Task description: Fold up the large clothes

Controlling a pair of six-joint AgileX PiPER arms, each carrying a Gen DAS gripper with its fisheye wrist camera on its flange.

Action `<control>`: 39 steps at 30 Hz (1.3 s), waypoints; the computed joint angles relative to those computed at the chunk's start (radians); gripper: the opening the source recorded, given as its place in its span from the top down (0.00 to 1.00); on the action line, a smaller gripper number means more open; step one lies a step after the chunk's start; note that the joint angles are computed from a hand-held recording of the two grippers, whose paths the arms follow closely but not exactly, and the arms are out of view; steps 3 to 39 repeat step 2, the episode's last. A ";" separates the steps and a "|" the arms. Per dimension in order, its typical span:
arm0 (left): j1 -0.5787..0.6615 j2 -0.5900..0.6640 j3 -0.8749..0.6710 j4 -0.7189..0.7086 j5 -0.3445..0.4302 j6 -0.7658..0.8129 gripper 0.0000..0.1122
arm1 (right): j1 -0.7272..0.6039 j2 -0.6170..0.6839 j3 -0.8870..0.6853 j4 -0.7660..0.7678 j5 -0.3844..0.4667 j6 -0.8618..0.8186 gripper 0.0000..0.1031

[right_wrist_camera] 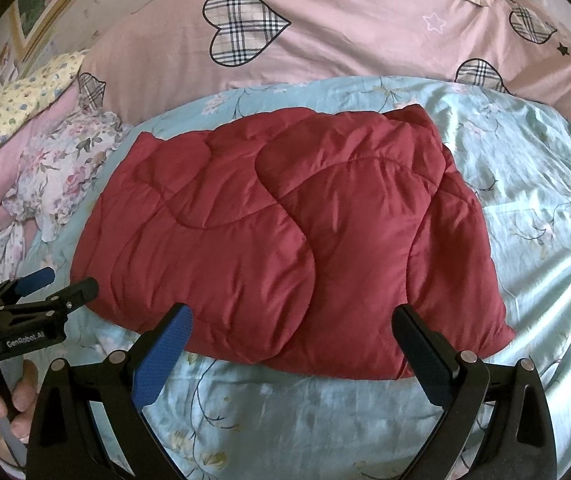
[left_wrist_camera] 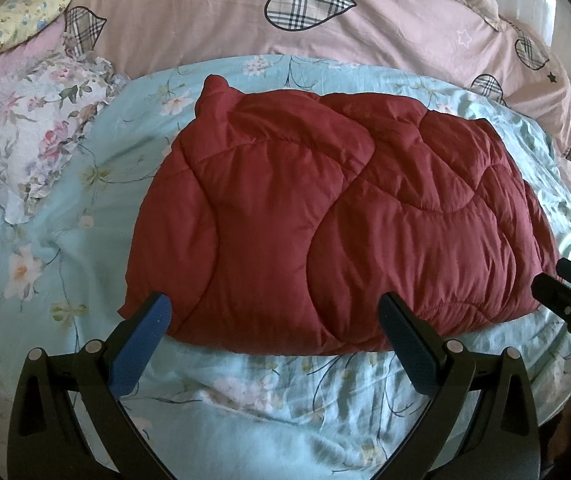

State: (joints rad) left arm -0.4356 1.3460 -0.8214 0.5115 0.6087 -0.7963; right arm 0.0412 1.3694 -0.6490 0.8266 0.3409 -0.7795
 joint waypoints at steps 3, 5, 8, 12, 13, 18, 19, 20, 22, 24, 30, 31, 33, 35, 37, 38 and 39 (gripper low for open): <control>0.011 0.006 -0.011 -0.022 -0.008 0.030 0.08 | -0.013 0.008 -0.005 0.020 0.007 -0.026 0.02; 0.011 0.006 -0.011 -0.022 -0.008 0.030 0.08 | -0.013 0.008 -0.005 0.020 0.007 -0.026 0.02; 0.011 0.006 -0.011 -0.022 -0.008 0.030 0.08 | -0.013 0.008 -0.005 0.020 0.007 -0.026 0.02; 0.011 0.006 -0.011 -0.022 -0.008 0.030 0.08 | -0.013 0.008 -0.005 0.020 0.007 -0.026 0.02; 0.011 0.006 -0.011 -0.022 -0.008 0.030 0.08 | -0.013 0.008 -0.005 0.020 0.007 -0.026 0.02; 0.011 0.006 -0.011 -0.022 -0.008 0.030 0.08 | -0.013 0.008 -0.005 0.020 0.007 -0.026 0.02; 0.011 0.006 -0.011 -0.022 -0.008 0.030 0.08 | -0.013 0.008 -0.005 0.020 0.007 -0.026 0.02; 0.011 0.006 -0.011 -0.022 -0.008 0.030 0.08 | -0.013 0.008 -0.005 0.020 0.007 -0.026 0.02; 0.011 0.006 -0.011 -0.022 -0.008 0.030 0.08 | -0.013 0.008 -0.005 0.020 0.007 -0.026 0.02; 0.011 0.006 -0.011 -0.022 -0.008 0.030 0.08 | -0.013 0.008 -0.005 0.020 0.007 -0.026 0.02; 0.011 0.006 -0.011 -0.022 -0.008 0.030 0.08 | -0.013 0.008 -0.005 0.020 0.007 -0.026 0.02; 0.011 0.006 -0.011 -0.022 -0.008 0.030 0.08 | -0.013 0.008 -0.005 0.020 0.007 -0.026 0.02; 0.011 0.006 -0.011 -0.022 -0.008 0.030 0.08 | -0.013 0.008 -0.005 0.020 0.007 -0.026 0.02; 0.011 0.006 -0.011 -0.022 -0.008 0.030 0.08 | -0.013 0.008 -0.005 0.020 0.007 -0.026 0.02; 0.011 0.006 -0.011 -0.022 -0.008 0.030 0.08 | -0.013 0.008 -0.005 0.020 0.007 -0.026 0.02; 0.011 0.006 -0.011 -0.022 -0.008 0.030 0.08 | -0.013 0.008 -0.005 0.020 0.007 -0.026 0.02; 0.011 0.006 -0.011 -0.022 -0.008 0.030 0.08 | -0.013 0.008 -0.005 0.020 0.007 -0.026 0.02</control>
